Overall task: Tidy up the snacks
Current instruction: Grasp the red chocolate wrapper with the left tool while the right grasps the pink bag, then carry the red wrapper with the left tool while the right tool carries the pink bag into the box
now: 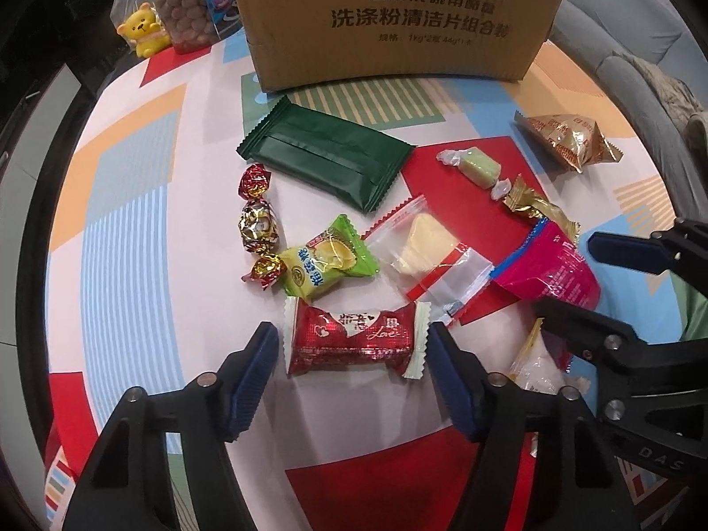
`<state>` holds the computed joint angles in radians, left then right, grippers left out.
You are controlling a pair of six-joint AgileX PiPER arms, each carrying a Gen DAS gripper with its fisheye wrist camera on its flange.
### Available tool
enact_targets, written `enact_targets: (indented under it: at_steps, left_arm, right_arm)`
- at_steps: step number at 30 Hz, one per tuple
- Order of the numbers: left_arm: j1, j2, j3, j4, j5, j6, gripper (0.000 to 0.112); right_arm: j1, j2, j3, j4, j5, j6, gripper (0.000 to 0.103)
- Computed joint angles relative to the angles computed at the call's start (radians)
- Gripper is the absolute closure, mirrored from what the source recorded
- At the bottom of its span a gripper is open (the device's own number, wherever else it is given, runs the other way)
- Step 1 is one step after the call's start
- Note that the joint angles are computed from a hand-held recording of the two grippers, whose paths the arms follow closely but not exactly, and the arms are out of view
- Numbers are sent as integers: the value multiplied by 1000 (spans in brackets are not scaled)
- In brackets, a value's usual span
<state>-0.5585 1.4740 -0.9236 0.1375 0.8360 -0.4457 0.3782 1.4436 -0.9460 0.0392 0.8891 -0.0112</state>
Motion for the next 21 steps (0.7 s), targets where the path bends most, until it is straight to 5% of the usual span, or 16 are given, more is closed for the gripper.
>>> enact_targets:
  at_steps: [9,21]
  left_arm:
    - [-56,-35,39,53,-21,-92,57]
    - [-145,-77,34,135,46,-233,63]
  right_arm:
    - [-51,3,34,82,-16,-86,67]
    - [-94,-86,60,98,8,-121,70]
